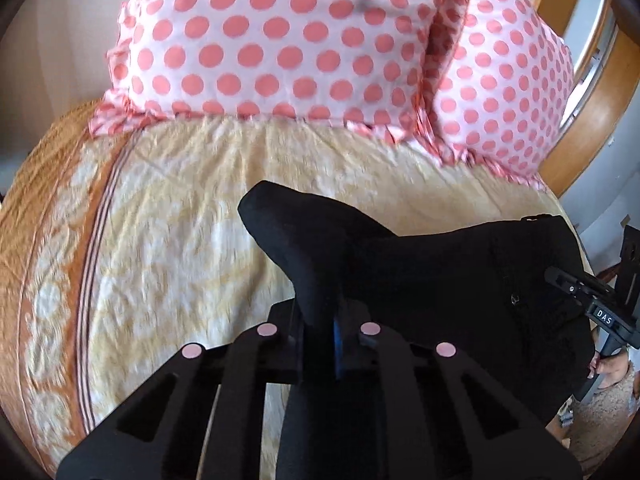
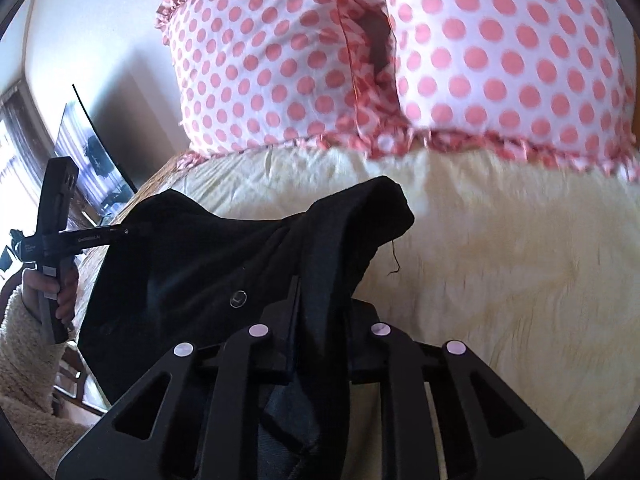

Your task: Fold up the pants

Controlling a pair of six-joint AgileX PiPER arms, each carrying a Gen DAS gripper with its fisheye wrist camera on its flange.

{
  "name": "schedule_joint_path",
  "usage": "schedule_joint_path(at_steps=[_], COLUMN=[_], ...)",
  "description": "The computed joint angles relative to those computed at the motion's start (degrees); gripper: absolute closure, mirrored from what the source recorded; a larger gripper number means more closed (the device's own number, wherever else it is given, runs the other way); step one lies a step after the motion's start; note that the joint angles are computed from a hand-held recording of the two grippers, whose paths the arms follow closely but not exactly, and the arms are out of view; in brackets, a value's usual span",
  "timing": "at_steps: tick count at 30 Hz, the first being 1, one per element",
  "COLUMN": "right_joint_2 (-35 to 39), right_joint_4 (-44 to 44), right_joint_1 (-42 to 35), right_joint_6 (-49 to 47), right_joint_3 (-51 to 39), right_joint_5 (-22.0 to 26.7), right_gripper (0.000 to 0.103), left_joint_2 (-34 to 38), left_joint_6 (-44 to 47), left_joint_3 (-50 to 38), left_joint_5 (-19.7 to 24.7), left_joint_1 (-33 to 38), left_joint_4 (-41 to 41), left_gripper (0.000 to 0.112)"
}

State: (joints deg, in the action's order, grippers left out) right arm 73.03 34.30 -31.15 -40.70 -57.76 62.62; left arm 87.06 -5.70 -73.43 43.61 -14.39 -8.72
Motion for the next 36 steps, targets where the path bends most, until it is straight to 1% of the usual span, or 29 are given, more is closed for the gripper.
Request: schedule_joint_path(at_steps=[1, 6, 8, 10, 12, 13, 14, 16, 17, 18, 20, 21, 22, 23, 24, 25, 26, 27, 28, 29, 30, 31, 32, 33, 35, 36], right_joint_2=[1.0, 11.1, 15.4, 19.8, 24.1, 24.8, 24.4, 23.7, 23.5, 22.8, 21.4, 20.6, 19.5, 17.4, 15.3, 13.1, 9.5, 6.6, 3.8, 0.8, -1.5, -3.3, -5.5, -6.1, -6.9, -6.8], right_joint_4=[-0.2, -1.2, -2.7, -5.3, -10.3, -11.2, -10.5, -12.6, -14.7, -17.6, -21.9, -22.9, -23.8, -25.2, -26.5, -30.1, -34.2, -35.9, -35.4, -32.6, -27.5, -24.8, -24.3, -26.1, -31.5, -33.2], right_joint_1=[1.1, 6.5, 8.0, 8.7, 9.5, 9.6, 9.3, 10.2, 11.1, 12.3, 13.4, 13.3, 12.9, 12.2, 11.8, 12.0, 12.5, 13.4, 14.2, 15.2, 15.3, 16.2, 18.4, 21.1, 27.0, 28.6], right_joint_6=[0.4, 4.6, 6.9, 10.7, 16.4, 17.6, 16.9, 19.0, 21.1, 23.8, 27.3, 28.3, 29.4, 31.5, 33.2, 36.9, 39.9, 40.9, 39.9, 36.7, 31.3, 28.2, 27.2, 28.5, 33.8, 35.8], right_joint_3=[-0.9, -8.0, -11.0, -13.8, -15.8, -15.4, -14.3, -13.7, -13.4, -12.4, -10.7, -10.2, -9.5, -8.4, -7.3, -6.1, -4.0, -2.4, -0.9, 0.3, 1.5, 2.4, 3.8, 4.5, 6.2, 6.5], right_joint_5=[-1.3, -9.9, -12.4, -12.7, -11.4, -11.6, -12.6, -13.8, -14.7, -17.0, -19.0, -19.3, -19.6, -20.1, -20.8, -22.4, -24.2, -25.1, -25.4, -24.6, -23.3, -21.9, -20.3, -20.1, -19.8, -19.4], right_gripper=[0.086, 0.087, 0.087, 0.087, 0.085, 0.085, 0.084, 0.079, 0.07, 0.059, 0.05, 0.045, 0.042, 0.037, 0.036, 0.036, 0.036, 0.036, 0.036, 0.036, 0.036, 0.036, 0.036, 0.036, 0.036, 0.036], left_joint_2=[1.4, 9.7, 14.1, 18.8, 23.0, 24.0, 24.5, 24.6, 24.8, 24.9, 24.3, 22.6, 20.9, 18.8, 16.7, 12.9, 9.4, 5.8, 3.4, 1.1, -1.8, -3.0, -4.1, -4.5, -2.7, -2.1], left_joint_6=[-0.5, -2.8, -3.8, -4.8, -4.3, -4.7, -5.6, -8.7, -10.5, -12.7, -15.7, -19.3, -23.4, -27.4, -31.2, -35.3, -38.4, -39.9, -39.3, -38.1, -36.0, -34.5, -33.8, -35.0, -38.3, -38.8], left_joint_3=[-2.0, -12.2, -17.3, -22.1, -25.3, -25.4, -25.0, -22.9, -22.8, -23.1, -22.9, -21.3, -19.5, -17.5, -15.9, -11.9, -8.0, -3.9, -1.5, 0.5, 3.6, 5.2, 6.9, 8.3, 8.5, 9.0], left_joint_5=[-0.4, -2.8, -2.6, -0.7, 2.0, 2.2, 1.7, -1.2, -1.4, -1.1, -0.8, -1.2, -1.4, -0.9, 0.0, -0.4, -1.2, -3.1, -4.2, -4.8, -6.6, -7.3, -7.9, -7.6, -6.4, -6.0], left_joint_1=[0.1, 1.3, 1.7, 1.9, 2.7, 2.8, 2.5, 1.3, 0.8, 0.2, -0.7, -1.6, -2.7, -4.0, -5.6, -7.4, -9.1, -10.5, -11.2, -12.3, -13.5, -14.4, -15.6, -17.6, -20.7, -21.7], left_joint_4=[0.7, 2.7, 4.0, 5.9, 5.0, 5.4, 6.7, 10.8, 12.9, 15.5, 19.3, 23.9, 29.6, 35.3, 41.1, 46.7, 50.0, 51.0, 49.7, 47.2, 42.9, 40.1, 38.2, 38.4, 40.5, 40.7], left_gripper=[0.103, 0.103, 0.103, 0.102, 0.101, 0.099, 0.095, 0.088, 0.083, 0.077, 0.071, 0.064, 0.058, 0.045, 0.032, 0.027, 0.023, 0.02, 0.018, 0.017, 0.016, 0.016, 0.016, 0.016, 0.016, 0.016])
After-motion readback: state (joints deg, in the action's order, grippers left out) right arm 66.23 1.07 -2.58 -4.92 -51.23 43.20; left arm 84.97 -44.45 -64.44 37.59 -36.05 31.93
